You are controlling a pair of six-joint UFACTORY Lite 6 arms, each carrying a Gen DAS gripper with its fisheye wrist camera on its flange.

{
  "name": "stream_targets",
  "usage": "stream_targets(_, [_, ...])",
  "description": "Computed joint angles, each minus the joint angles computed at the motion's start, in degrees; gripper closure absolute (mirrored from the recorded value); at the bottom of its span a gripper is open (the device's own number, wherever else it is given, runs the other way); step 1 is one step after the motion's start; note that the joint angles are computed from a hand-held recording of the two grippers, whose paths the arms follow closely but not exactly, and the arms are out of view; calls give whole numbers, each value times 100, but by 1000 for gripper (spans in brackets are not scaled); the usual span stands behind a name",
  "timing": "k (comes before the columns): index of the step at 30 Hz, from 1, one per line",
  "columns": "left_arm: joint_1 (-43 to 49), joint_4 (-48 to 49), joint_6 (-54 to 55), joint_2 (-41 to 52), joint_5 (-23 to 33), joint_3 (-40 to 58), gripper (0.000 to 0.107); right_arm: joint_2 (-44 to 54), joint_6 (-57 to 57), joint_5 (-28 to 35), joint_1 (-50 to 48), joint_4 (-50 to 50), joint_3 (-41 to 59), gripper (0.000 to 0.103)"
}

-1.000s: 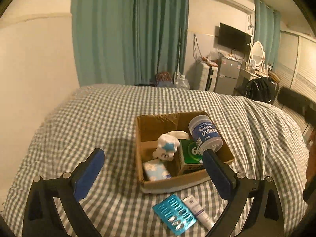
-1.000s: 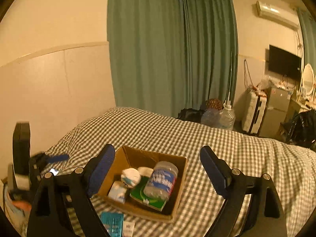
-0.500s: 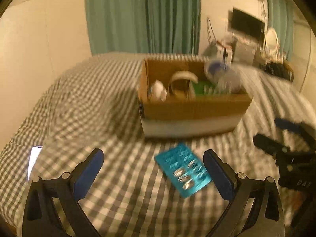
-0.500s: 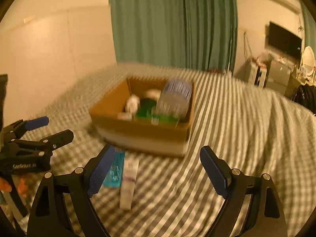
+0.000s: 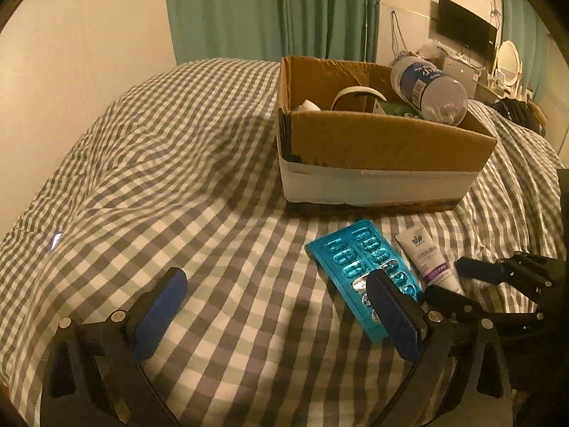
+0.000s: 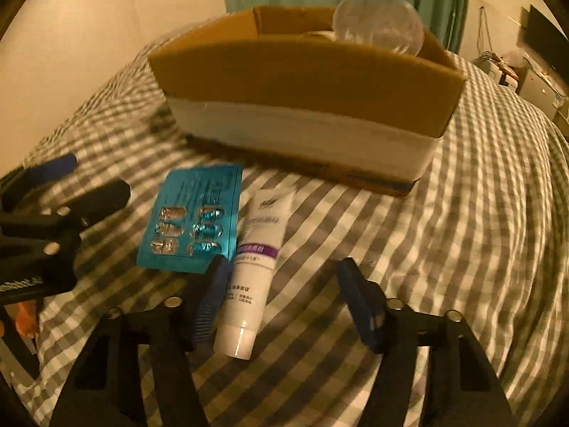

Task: Organize objects
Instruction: 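Grasp the white toothpaste tube with the right tool while the left tool grasps the blue blister pack, then carry the blister pack and toothpaste tube into the cardboard box and open both tools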

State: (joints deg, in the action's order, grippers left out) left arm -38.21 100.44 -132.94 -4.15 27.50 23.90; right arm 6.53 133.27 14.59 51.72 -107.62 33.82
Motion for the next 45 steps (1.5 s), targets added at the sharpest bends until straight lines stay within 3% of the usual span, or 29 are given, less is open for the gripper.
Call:
stream_targets(4, [-89, -94, 72, 30, -31, 56, 4, 13, -827, -36, -5, 651, 28, 81])
stream_targets(9, [-404, -594, 554, 312, 210, 420, 4, -583, -2021, 418, 142, 1866, -217, 81])
stream_targets(13, [-434, -624, 696, 857, -5, 977, 4, -1303, -2509, 881, 198, 2327, -487, 81])
stream_targets(18, [-123, 204, -205, 1689, -624, 1575, 4, -1730, -2742, 815, -18, 2512, -637, 81])
stream_targets(21, [139, 1243, -1177, 2145, -1058, 1835, 4, -1849, -2955, 783, -66, 2687, -701, 81])
stream_targets(24, [201, 1144, -1040, 2596, -1073, 2107, 4, -1841, -2924, 797, -46, 2666, -696, 81])
stream_targets(27, [192, 1729, -1603, 2671, -962, 2047, 5, -1761, -2787, 814, -23, 2543, -675, 81])
stream_targets(31, [166, 2317, -2110, 2541, -908, 1855, 34, -1661, -2755, 821, -7, 2513, -632, 81])
stream_targets(33, [175, 2516, -2315, 2364, -872, 1661, 44, -1641, -2731, 833, 9, 2497, -616, 81])
stream_targets(34, [172, 2451, -2280, 2281, -838, 1575, 67, -1652, -2711, 844, 23, 2487, -627, 81])
stream_targets(35, [184, 2408, -2249, 2198, -827, 1500, 77, -1688, -2709, 835, 14, 2472, -654, 81])
stream_targets(39, [404, 3308, -3092, 1796, -1027, 1125, 88, -1723, -2709, 864, 76, 2489, -664, 81])
stream_targets(45, [305, 2972, -2817, 940, -1115, 582, 96, -1869, -2836, 935, 158, 2647, -705, 81])
